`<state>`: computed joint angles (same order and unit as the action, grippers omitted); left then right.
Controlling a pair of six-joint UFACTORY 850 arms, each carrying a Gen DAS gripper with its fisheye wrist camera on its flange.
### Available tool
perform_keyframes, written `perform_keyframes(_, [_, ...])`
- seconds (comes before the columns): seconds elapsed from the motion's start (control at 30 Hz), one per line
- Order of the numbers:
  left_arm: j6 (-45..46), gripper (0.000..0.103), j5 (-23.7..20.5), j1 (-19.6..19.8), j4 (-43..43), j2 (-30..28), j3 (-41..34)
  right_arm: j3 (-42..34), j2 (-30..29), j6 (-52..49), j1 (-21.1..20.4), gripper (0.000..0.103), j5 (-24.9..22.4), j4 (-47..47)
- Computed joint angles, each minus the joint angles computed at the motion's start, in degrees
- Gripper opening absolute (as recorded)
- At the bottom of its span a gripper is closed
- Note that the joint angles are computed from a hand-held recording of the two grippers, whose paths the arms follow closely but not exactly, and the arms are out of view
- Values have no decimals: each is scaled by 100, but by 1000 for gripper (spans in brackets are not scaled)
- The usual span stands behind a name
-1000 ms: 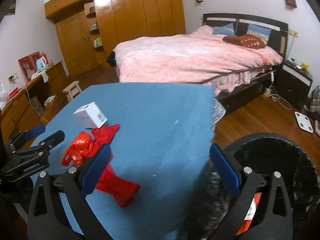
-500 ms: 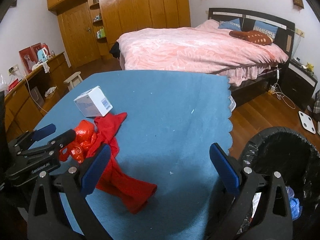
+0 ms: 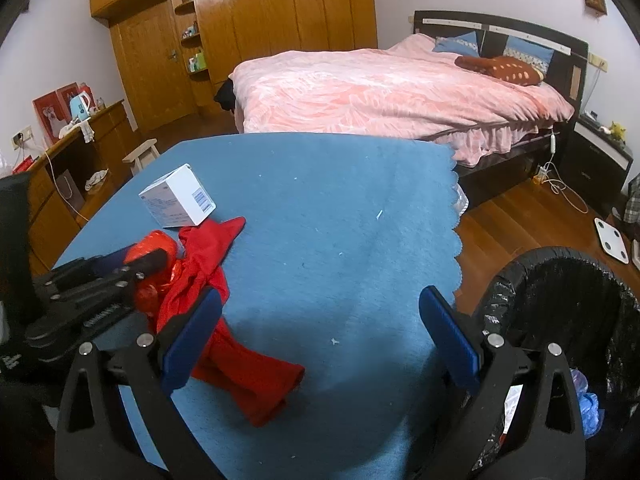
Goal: Collect trash
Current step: 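Grasp the red plastic bag with the left gripper, then grasp the red cloth with the right gripper while the left holds the red bag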
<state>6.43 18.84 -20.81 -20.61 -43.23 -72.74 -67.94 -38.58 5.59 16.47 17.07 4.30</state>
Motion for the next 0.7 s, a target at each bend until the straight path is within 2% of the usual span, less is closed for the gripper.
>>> perform_keyframes(0.13, [-217, 40, 206, 60, 79, 303, 362, 21, 7, 53, 12, 96, 53, -50])
perform_keyframes(0.3, [-16, 40, 351, 151, -194, 585, 709, 49, 20, 239, 57, 96, 76, -234])
perform_keyframes(0.5, [475, 40, 363, 253, -671, 627, 855, -13, -31, 607, 176, 96, -6, -627])
perform_keyframes(0.7, [396, 40, 339, 300, -578, 622, 945, -37, -81, 749, 303, 96, -105, -829])
